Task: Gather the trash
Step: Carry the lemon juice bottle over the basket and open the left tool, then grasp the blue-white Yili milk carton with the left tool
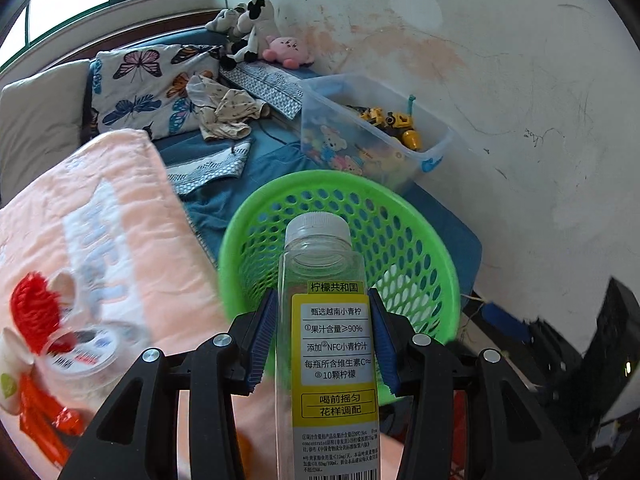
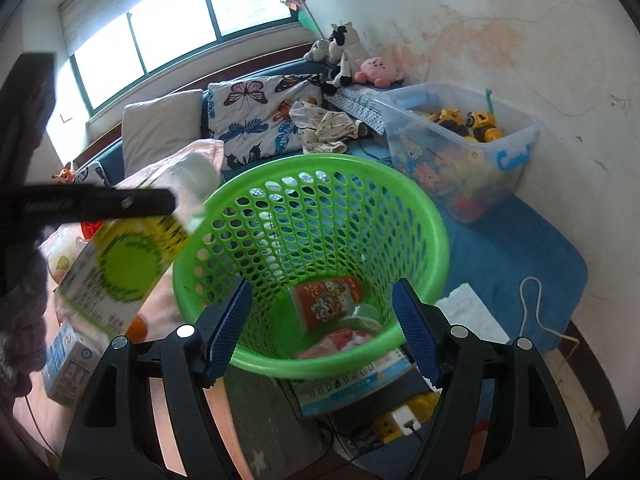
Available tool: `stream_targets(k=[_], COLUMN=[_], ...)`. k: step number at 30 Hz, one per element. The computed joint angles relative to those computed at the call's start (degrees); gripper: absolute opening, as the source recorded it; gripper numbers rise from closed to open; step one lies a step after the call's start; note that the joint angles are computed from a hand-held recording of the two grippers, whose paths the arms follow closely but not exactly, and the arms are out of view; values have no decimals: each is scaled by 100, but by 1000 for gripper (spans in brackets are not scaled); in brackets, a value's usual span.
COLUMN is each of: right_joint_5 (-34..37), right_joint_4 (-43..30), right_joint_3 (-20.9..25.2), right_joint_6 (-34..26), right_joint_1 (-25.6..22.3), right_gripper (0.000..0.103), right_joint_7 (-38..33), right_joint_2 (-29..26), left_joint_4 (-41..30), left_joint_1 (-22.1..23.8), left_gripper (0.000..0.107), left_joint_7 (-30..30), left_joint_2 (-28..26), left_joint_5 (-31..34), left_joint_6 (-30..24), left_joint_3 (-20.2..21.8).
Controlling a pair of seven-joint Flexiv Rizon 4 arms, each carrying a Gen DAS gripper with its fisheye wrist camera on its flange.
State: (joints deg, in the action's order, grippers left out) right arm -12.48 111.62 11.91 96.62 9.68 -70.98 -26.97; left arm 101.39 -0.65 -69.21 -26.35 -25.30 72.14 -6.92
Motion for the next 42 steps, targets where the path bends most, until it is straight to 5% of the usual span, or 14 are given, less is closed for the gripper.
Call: stream_targets(k=[10, 13, 24, 31, 35, 42], right_joint_5=[75, 77, 20, -107, -212, -387], right_joint_4=[159, 165, 348, 502, 528, 511], right_joint_3=[66, 71, 273, 470, 628, 896], right_joint_6=[107, 114, 294, 422, 419, 333], right_joint_1=[-169, -172, -246, -214, -208, -218], right_gripper=[73, 73, 73, 77, 77, 77], right_joint_7=[37, 62, 66, 55, 72, 12], right_joint_2=[26, 10, 177, 320, 346, 313], left_joint_4=[-681, -576, 571, 1671, 2156, 3027], left_joint_1=[-219, -167, 159, 300, 185, 311], left_gripper=[45, 61, 63, 63, 64, 68], left_joint_7=[-538, -528, 295, 720, 521, 1318], left_joint_2=[-482, -432, 461, 1267, 1616, 2083], left_joint_5=[253, 226, -282, -761, -584, -1797], left_joint_6=[-282, -171, 617, 1133, 1195, 1542], left_joint_3=[108, 34, -310, -201, 274, 278])
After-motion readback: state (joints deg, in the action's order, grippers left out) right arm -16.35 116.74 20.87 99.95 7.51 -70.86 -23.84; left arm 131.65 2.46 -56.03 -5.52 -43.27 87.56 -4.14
